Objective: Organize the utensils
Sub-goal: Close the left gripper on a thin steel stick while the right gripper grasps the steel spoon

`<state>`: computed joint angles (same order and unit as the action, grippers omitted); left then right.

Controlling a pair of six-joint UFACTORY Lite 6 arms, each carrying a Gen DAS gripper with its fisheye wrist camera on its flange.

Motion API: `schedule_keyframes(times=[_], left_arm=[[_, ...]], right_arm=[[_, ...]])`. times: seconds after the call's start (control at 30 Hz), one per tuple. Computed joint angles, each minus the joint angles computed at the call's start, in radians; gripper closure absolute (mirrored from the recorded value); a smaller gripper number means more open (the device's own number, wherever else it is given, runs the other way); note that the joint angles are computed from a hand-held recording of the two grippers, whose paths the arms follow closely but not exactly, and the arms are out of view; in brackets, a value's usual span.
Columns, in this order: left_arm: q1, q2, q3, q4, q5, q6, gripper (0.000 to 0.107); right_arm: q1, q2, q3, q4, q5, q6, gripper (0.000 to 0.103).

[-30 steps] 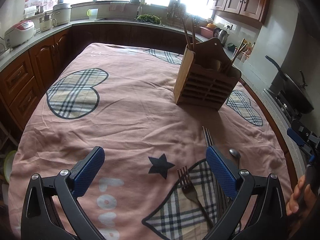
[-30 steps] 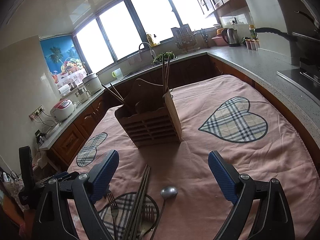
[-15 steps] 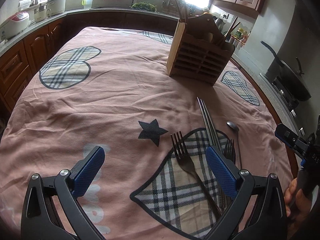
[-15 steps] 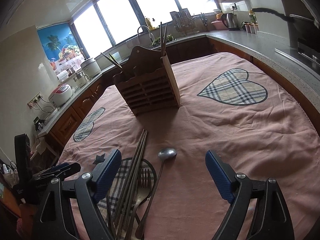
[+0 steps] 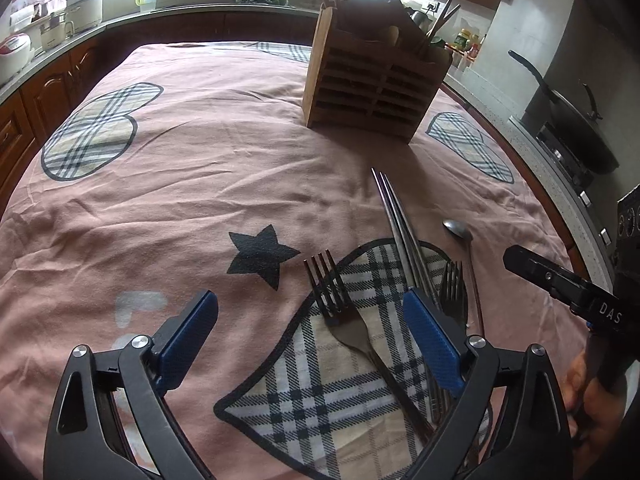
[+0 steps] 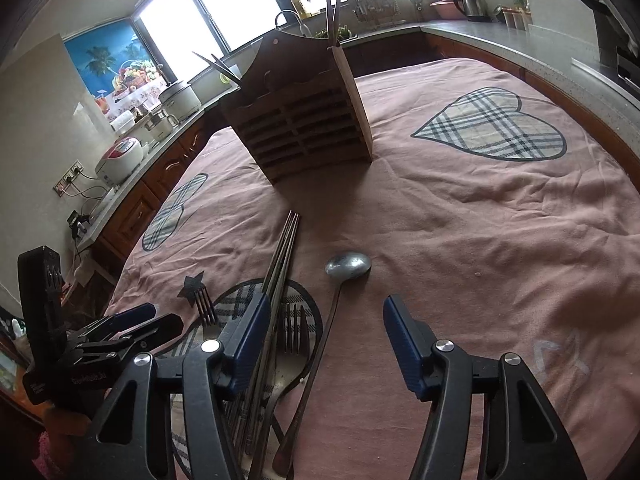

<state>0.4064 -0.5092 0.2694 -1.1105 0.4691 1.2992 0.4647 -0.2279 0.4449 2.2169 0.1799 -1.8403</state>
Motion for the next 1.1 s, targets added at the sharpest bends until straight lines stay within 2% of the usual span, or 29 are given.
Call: schedule_keyframes(times=[0.17, 0.23, 0.37, 0.43, 0.6, 0.67, 0.73, 0.8, 0.83, 0.87, 1.1], left_arm=[[-0.041, 0.095, 0.035, -0.047, -0.043, 0.033, 0.024], [-0.046, 0.126, 0.046, -0.072, -0.047, 0.058, 0.032], [-0.061, 0.166, 0.058, -0.124, -0.062, 0.105, 0.033], [-0.071, 0.177, 0.066, -0.132, -0.069, 0.112, 0.039], [-0.104, 0.223, 0.101, -0.15, -0.075, 0.133, 0.069], [-0.111, 0.242, 0.112, -0.156, -0.068, 0.141, 0.084], [-0.102, 0.259, 0.121, -0.172, -0.05, 0.162, 0.086], [-0.069, 0.281, 0.133, -0.185, -0.001, 0.187, 0.09], [-0.047, 0.298, 0.142, -0.187, 0.033, 0.197, 0.095], [-0.032, 0.31, 0.149, -0.184, 0.056, 0.199, 0.105], [0.005, 0.271, 0.139, -0.158, 0.092, 0.186, 0.105]], right_arm=[[-0.014, 0.08, 0.045, -0.085, 0.023, 0.079, 0.048], [-0.017, 0.126, 0.078, -0.135, 0.028, 0.129, 0.057], [-0.027, 0.235, 0.143, -0.182, 0.045, 0.175, 0.058], [-0.03, 0.274, 0.168, -0.186, 0.044, 0.179, 0.068], [-0.036, 0.314, 0.21, -0.248, 0.048, 0.235, 0.081], [-0.036, 0.328, 0.225, -0.285, 0.048, 0.268, 0.087], [-0.038, 0.338, 0.236, -0.318, 0.051, 0.296, 0.096], [-0.04, 0.335, 0.233, -0.313, 0.057, 0.289, 0.097], [-0.041, 0.331, 0.23, -0.314, 0.061, 0.288, 0.097], [-0.042, 0.325, 0.227, -0.317, 0.067, 0.288, 0.098], [-0.031, 0.273, 0.206, -0.327, 0.076, 0.29, 0.101]])
